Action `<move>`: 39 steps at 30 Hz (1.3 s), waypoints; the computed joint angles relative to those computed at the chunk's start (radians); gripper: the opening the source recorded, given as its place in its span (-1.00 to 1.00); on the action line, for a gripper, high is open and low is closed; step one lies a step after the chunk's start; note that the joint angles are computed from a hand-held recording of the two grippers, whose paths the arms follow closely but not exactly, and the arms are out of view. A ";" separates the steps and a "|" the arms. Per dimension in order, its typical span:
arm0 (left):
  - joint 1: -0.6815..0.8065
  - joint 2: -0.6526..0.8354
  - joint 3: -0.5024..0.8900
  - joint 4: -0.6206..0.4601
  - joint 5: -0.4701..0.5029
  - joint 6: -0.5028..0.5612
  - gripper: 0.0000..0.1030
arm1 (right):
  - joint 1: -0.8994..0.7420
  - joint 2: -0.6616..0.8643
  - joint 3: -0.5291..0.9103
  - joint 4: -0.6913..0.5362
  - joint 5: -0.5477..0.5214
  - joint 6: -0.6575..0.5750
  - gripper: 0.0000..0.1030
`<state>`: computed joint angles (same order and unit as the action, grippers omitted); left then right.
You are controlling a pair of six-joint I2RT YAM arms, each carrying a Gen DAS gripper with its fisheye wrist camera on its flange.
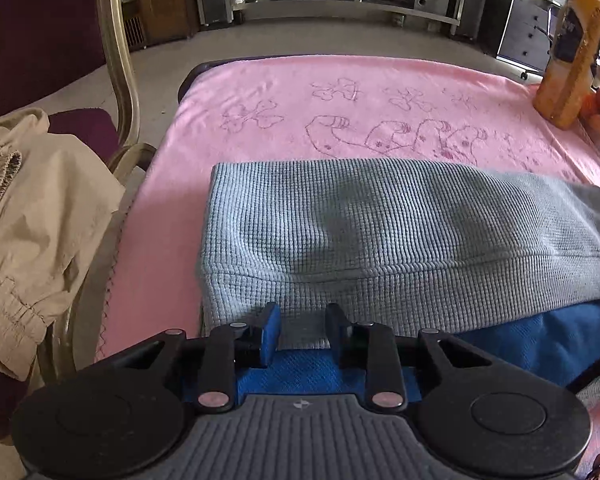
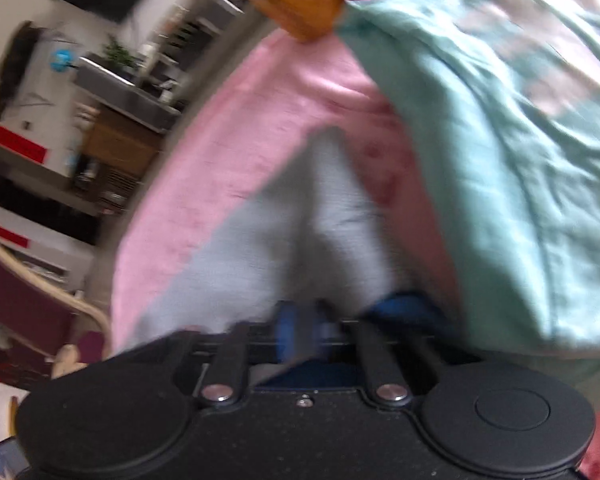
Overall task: Fold clothes
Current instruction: 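Close both grippers on the blue cloth and grey sweater edge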
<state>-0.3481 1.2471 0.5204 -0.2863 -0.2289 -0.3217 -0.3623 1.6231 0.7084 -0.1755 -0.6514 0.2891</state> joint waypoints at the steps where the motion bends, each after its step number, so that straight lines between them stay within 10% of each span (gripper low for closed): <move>1: 0.018 -0.020 -0.001 -0.018 0.016 0.006 -0.44 | -0.014 -0.019 -0.005 -0.017 -0.013 -0.008 -0.97; 5: 0.062 -0.244 -0.031 -0.172 0.079 0.015 -0.44 | -0.116 -0.158 -0.042 -0.115 -0.104 -0.070 -0.35; 11: 0.006 -0.421 -0.065 -0.283 0.076 -0.011 -0.36 | -0.361 -0.315 -0.060 -0.330 -0.255 -0.309 0.06; 27: -0.091 -0.359 -0.075 -0.255 0.020 -0.050 -0.35 | -0.321 -0.102 -0.027 -0.362 -0.043 -0.287 0.06; 39: -0.072 -0.353 -0.072 -0.248 0.057 -0.038 -0.34 | -0.267 -0.071 -0.066 -0.222 -0.128 -0.162 0.11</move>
